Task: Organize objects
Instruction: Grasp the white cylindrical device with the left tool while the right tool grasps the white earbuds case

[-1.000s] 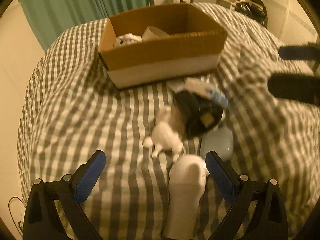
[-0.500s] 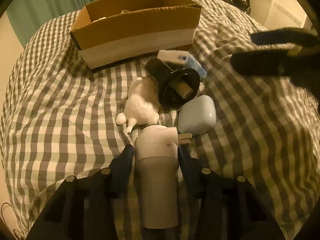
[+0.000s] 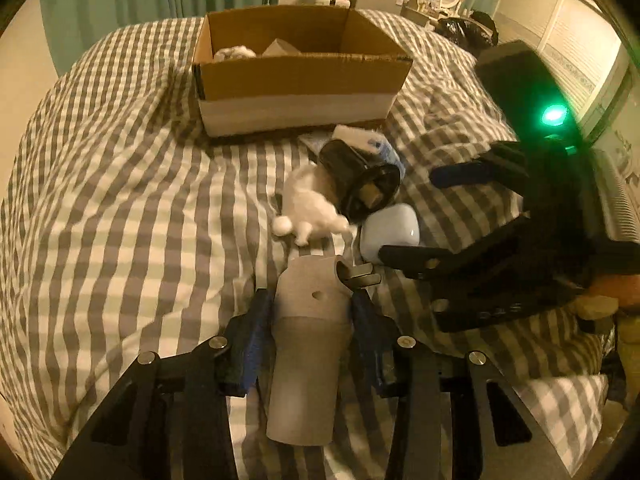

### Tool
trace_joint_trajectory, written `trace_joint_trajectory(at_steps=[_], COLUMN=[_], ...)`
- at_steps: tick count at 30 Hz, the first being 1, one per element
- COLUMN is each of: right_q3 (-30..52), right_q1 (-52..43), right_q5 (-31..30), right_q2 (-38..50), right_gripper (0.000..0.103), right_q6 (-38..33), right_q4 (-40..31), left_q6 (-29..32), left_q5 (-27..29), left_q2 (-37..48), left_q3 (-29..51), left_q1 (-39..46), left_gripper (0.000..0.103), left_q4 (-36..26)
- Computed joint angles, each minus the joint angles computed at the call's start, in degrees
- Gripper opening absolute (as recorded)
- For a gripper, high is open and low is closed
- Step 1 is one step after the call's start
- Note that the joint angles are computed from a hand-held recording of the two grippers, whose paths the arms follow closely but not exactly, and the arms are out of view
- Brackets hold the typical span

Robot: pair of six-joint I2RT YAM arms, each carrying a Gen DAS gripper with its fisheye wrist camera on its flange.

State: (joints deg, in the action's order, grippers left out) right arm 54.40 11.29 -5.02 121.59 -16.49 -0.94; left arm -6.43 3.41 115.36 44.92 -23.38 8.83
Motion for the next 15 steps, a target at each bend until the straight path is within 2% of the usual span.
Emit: trace_joint_trajectory(at_steps=[3,7,11,15], right_q3=[2.63,4.3,1.99,-1.61], right_q1=[1.69,2.03,1.83,0.9], right_q5=[1.54,0.93,1.03,0.61], right_q2=[3.72,5.44,3.73,0.31], right_gripper=[0.088,0.053,0.053,0.053], right_q6=[-1.16,-2.2,-1.93,-1.39], right_q4=[-0.36,-2.06,-0.27,2.07], left_q6=[0.8,1.79,2.8,3.16], left_q5=[-0.25,-0.63,2.71,1.36], left_q2=[0.44,1.5,4.23,2.8], left_q3=[-0.31,-0.2,1.05,-0.63], left_q1=[-0.5,-1.54,-0.98,-2.03], left_gripper=[0.042,0.043,0.044,0.044], left_q4=[-0.2,-0.82,-2.16,-0.93])
